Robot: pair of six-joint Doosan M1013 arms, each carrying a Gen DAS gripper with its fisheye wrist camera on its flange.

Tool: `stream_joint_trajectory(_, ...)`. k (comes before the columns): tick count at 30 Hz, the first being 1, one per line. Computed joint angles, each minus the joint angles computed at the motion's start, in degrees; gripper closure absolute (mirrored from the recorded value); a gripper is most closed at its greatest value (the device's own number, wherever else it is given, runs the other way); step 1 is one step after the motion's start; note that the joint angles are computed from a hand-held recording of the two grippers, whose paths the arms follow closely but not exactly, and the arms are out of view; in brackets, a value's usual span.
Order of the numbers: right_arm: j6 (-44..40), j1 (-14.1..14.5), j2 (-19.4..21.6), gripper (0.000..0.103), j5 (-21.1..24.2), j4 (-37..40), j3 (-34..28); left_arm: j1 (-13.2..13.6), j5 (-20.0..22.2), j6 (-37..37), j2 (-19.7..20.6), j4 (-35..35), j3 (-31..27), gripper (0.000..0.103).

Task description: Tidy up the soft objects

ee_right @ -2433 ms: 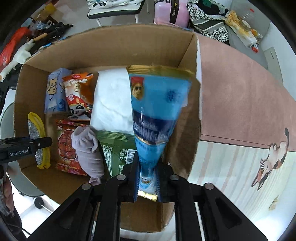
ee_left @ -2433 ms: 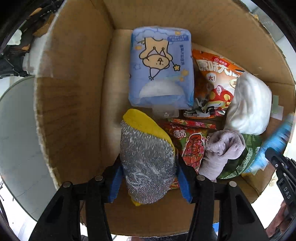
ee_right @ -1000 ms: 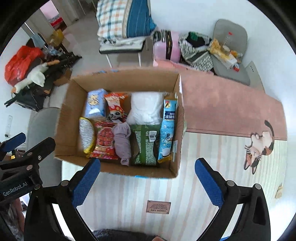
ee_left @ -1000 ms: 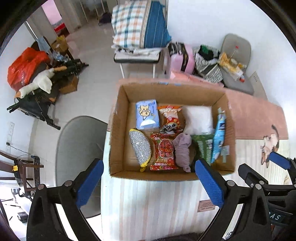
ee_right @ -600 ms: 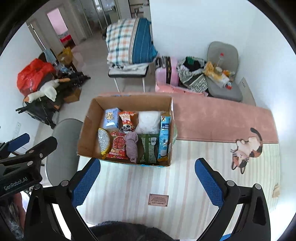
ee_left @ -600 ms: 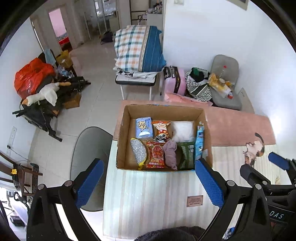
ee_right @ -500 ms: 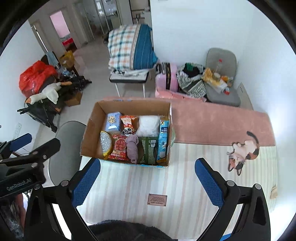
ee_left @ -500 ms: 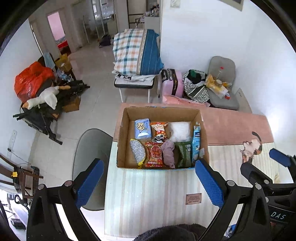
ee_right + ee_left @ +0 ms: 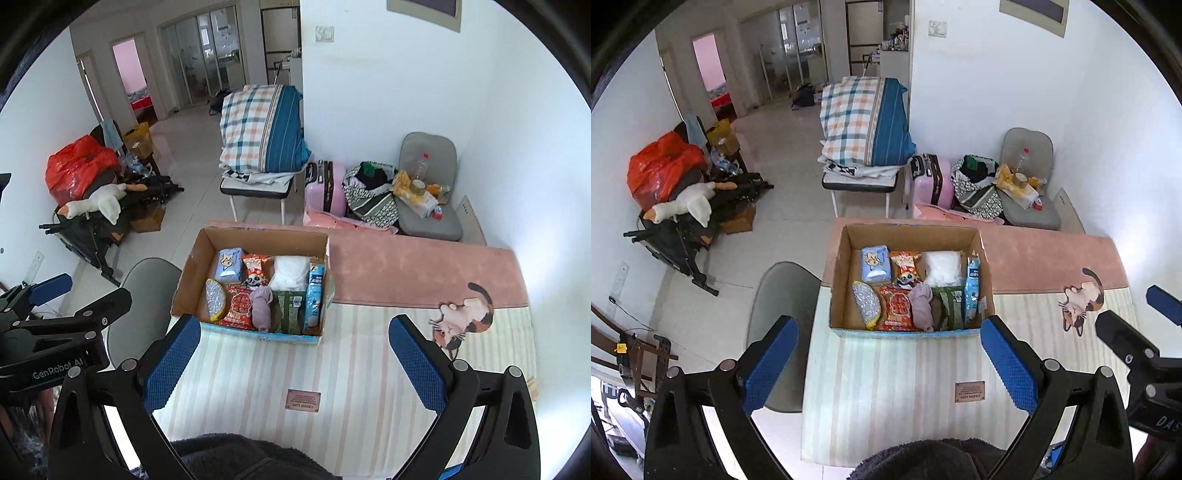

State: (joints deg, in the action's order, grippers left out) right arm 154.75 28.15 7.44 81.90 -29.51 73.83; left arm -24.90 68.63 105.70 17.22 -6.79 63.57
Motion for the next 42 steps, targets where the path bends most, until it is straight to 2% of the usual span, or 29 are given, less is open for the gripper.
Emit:
stream_joint_trajectory(7, 1.4, -0.9, 0.5, 0.0, 1.8, -1.3, 0.7, -0.3, -0.8, -1.1, 0.3, 0.2, 0.4, 0.002)
stream_joint_trajectory(12, 1.4, -2.1, 0.6, 0.0, 0.8, 0.4, 2.1, -0.8, -1.5, -2.2, 0.5, 2.5, 1.2, 0.002)
stream_joint_trajectory(22, 1.7, -2.8, 0.7, 0.0, 0.0, 1.2, 3.2, -0.8, -1.1, -2.6, 0.6, 2.8, 1.8, 0.002)
stream_joint_trajectory(42, 1.5, -2.1, 0.8, 0.0, 1.1, -0.3, 2.7, -0.9, -1.3, -2.8, 0.3, 2.6, 2.5, 0.002)
